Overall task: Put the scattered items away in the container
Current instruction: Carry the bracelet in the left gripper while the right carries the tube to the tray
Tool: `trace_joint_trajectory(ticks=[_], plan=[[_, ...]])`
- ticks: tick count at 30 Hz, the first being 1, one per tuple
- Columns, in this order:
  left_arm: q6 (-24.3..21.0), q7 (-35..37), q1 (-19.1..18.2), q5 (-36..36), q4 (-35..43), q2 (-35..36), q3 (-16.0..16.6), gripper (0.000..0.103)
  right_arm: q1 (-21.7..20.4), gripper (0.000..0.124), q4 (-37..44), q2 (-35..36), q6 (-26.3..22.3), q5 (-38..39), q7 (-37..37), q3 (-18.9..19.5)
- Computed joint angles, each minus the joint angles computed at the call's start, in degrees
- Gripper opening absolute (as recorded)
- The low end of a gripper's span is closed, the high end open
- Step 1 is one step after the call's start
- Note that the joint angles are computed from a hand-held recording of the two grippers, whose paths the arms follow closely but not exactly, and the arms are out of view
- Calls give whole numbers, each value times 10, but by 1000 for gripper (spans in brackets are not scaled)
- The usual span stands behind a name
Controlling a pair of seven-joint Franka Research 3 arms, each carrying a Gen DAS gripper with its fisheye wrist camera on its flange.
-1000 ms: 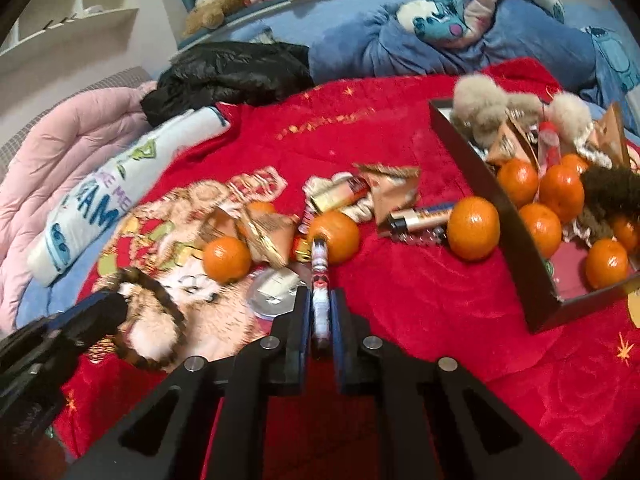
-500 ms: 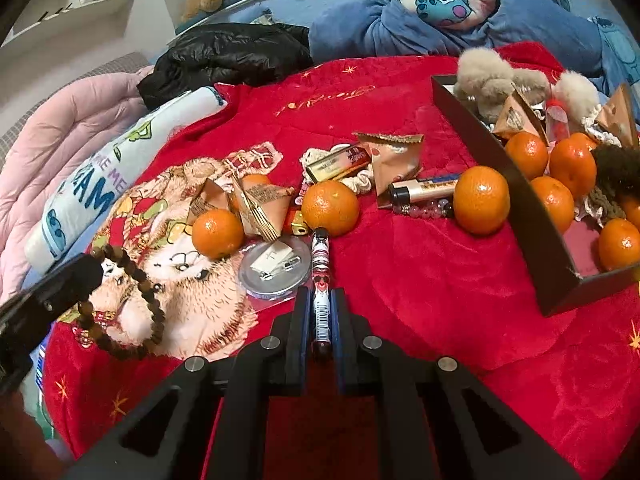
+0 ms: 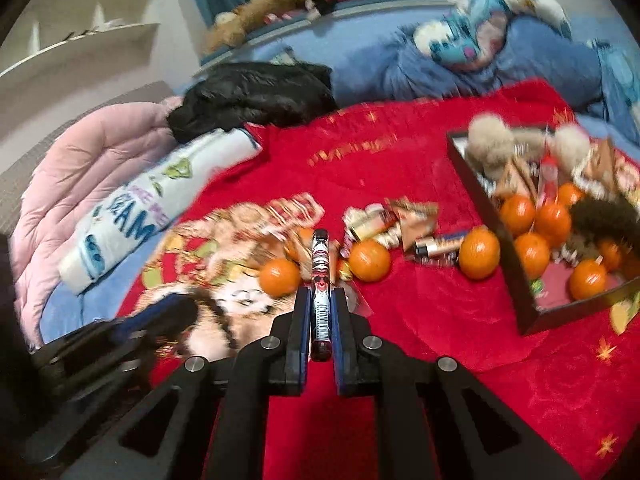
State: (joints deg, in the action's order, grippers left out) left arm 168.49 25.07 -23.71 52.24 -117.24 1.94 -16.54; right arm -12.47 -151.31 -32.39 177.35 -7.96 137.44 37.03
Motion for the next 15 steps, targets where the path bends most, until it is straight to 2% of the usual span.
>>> trace_joint_trajectory(ticks=[5,7,11,15], plan=[[2,-8,-12,13,21,9,-6,11,21,10,-23,-43,-33,2,4,-21],[13,12,-17,-14,28,16,-9,11,27,10,-38,-65,-44,0,6,-33],[9,22,-38,-21,53,33,-12,11,55,10,-80,-123,-73,4,0,-73],[11,72,-62,-68,79,56,-22,11,72,10,-122,-187,-105,11,-4,-106]])
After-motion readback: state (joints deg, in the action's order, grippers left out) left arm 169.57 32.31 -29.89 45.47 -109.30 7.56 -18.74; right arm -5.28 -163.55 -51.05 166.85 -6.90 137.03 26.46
